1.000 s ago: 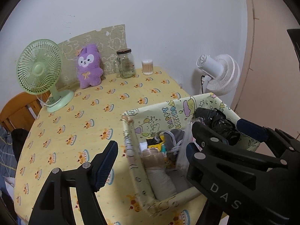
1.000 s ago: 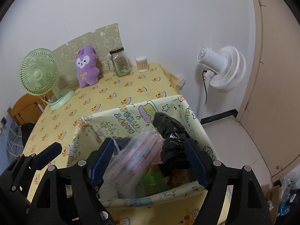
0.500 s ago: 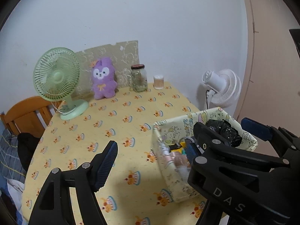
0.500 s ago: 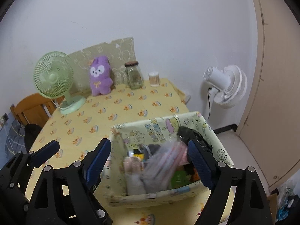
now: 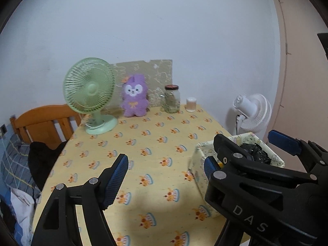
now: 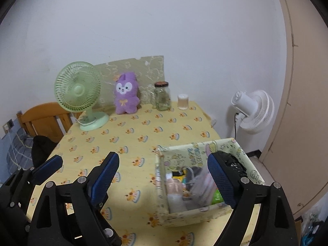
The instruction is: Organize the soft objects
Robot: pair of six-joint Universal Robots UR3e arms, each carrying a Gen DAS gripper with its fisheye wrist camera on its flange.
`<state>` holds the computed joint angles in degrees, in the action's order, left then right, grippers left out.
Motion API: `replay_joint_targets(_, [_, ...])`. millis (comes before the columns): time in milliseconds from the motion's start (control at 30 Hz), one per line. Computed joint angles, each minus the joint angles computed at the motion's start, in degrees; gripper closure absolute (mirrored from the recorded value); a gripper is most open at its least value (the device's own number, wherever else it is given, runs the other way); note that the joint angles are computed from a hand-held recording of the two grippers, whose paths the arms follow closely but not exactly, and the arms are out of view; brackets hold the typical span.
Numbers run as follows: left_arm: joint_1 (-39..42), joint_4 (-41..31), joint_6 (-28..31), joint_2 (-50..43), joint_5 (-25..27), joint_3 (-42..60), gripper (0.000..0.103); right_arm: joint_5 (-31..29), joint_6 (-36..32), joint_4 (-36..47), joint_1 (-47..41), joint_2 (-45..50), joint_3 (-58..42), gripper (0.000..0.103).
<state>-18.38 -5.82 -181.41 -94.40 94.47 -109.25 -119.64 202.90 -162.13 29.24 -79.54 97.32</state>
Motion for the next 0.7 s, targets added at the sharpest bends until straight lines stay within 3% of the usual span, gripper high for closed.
replay_joint_targets(467, [5.91,5.83,-0.14,11.03,0.11,-12.66,0.016,-10.96,1.83,3.14,10.72,7.00,-10.70,0.005])
replay_joint_targets(700, [8.21,5.26,0.01,17.14,-0.67,-17.47,0.014,-12.18,3.75,3.96,13.42,7.45,-11.60,0.003])
